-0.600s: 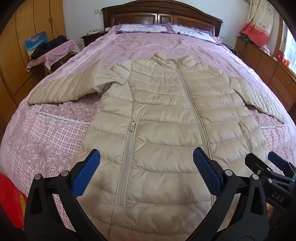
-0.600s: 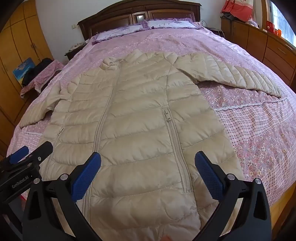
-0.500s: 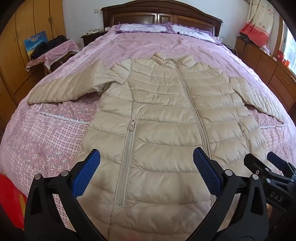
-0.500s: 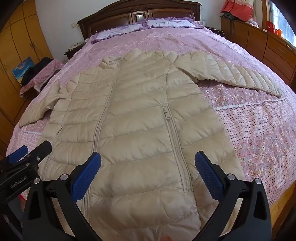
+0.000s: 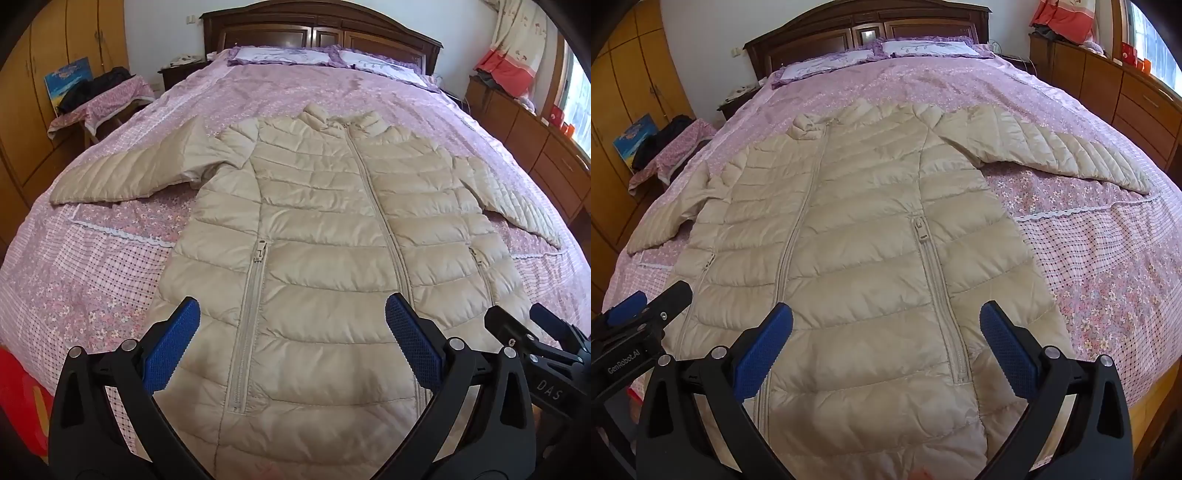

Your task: Fold large clothes

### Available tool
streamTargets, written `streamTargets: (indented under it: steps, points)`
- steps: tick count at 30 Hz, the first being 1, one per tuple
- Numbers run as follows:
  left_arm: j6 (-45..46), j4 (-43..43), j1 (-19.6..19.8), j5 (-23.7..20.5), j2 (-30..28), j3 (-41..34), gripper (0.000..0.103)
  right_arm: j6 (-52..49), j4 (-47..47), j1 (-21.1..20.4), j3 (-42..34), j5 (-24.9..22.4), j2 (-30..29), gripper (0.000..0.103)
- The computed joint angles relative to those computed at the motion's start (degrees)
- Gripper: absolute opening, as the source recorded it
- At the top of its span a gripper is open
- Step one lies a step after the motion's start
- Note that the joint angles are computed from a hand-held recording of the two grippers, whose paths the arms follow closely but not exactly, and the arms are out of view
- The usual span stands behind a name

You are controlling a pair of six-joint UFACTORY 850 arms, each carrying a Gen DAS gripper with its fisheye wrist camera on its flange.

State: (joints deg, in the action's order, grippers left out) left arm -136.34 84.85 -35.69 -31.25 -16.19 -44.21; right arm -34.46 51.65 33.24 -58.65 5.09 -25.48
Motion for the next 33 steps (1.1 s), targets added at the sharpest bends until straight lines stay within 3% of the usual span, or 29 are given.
streamTargets:
  steps: [11,33]
  points:
    - [0.57,-1.47,0.79,1.35,-0.12,0.22,0.100,-5.54,5.78,0.29,0.19,0.65,0.28,0.098]
    - [0.36,-1.38,0.91,1.34,-0.03,0.39,0.100,-3.87,3.99,0.19,0.15,0.46,0.23,0.098]
